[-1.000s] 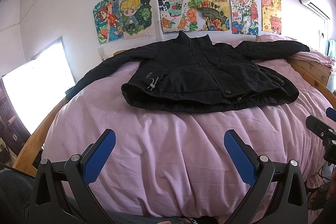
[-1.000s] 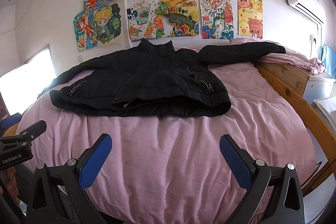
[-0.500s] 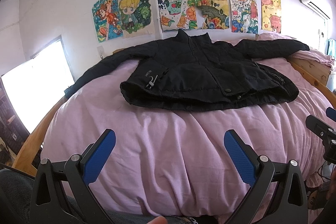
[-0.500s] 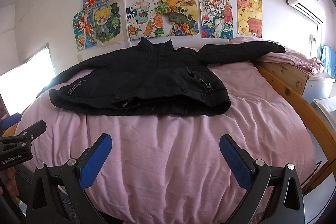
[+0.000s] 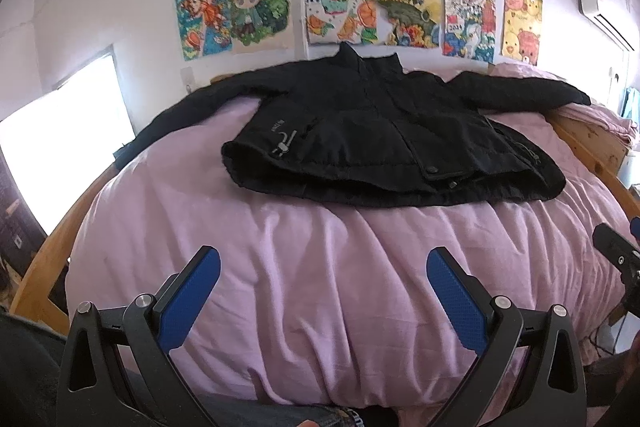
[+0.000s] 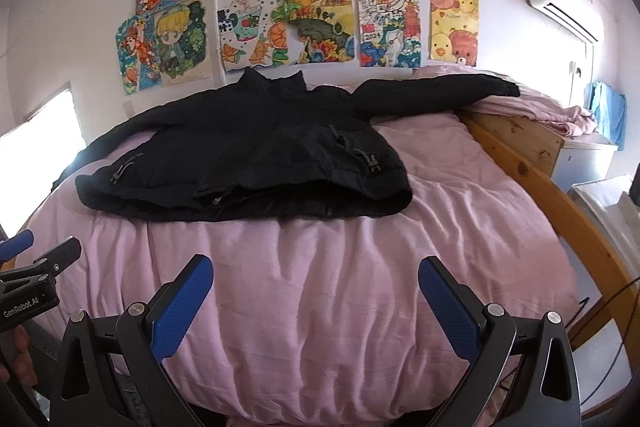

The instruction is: Fold large clothes

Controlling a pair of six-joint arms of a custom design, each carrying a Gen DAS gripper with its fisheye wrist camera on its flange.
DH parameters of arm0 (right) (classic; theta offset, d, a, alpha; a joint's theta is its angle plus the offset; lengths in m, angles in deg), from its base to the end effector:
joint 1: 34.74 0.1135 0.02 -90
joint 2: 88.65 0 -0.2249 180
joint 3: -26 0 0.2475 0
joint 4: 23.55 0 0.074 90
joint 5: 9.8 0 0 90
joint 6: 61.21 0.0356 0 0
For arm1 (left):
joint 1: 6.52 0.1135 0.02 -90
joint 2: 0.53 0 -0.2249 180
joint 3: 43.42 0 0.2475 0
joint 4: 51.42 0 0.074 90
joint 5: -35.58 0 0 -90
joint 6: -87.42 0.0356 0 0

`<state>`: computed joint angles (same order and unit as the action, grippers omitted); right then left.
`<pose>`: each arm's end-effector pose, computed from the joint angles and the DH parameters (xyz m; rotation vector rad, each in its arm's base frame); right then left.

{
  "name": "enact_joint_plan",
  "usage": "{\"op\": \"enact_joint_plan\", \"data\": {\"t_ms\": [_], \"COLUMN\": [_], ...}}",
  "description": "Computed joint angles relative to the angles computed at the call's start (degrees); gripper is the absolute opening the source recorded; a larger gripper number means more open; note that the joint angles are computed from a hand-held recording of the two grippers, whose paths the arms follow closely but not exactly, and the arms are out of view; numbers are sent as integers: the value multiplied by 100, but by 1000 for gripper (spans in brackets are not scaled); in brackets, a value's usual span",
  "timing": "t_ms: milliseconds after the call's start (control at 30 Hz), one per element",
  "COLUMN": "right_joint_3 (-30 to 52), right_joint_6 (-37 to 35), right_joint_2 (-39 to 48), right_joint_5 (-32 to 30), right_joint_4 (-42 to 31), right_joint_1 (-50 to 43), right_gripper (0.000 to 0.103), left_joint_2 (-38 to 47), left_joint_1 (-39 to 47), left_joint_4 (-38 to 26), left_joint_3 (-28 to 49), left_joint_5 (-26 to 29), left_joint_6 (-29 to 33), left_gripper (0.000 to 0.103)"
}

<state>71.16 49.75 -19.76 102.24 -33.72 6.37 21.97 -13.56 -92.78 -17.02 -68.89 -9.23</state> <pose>0.2004 0.1572 0.1640 -0.1536 2.1169 0.2277 0.1452 -0.0090 0.1504 -0.1304 2.2006 0.1479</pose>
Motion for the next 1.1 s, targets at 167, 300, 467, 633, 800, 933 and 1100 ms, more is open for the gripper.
{"op": "enact_joint_plan", "data": {"t_ms": [167,300,467,633,800,933,1100], "right_joint_3": [218,550,1262,2912,4852,6418,9659], "right_joint_6": [75,-5,-233,-789,-1510,-1462,-1162], "right_joint_2": [-370,-641,-886,-218,1299,3029,5952], "right_joint_5": [259,267,316,-793,-2182,-3224,-3717], "right_joint_4": [-544,-1059,-1867,-2798,-3267,-3143,-3571], "right_joint_1": [101,54,-54,-949,-2033,-2918,-3792], "right_gripper": [103,103,103,103,103,103,103], "left_joint_2": [478,1066,1898,2827,4631,6420,9633], "left_joint_1": [-394,-336,46,71,110,185,175], "left_joint_4": [-348,-597,-681,-625,-314,299,47], "left_joint_3": [700,1555,2712,4010,5635,6853,9954], "left_joint_5": [-273,-138,65,-324,-466,-246,302], "left_joint_6": [40,318,800,1157,1471,1483,1177], "left_gripper": [101,101,102,102,102,102,102]}}
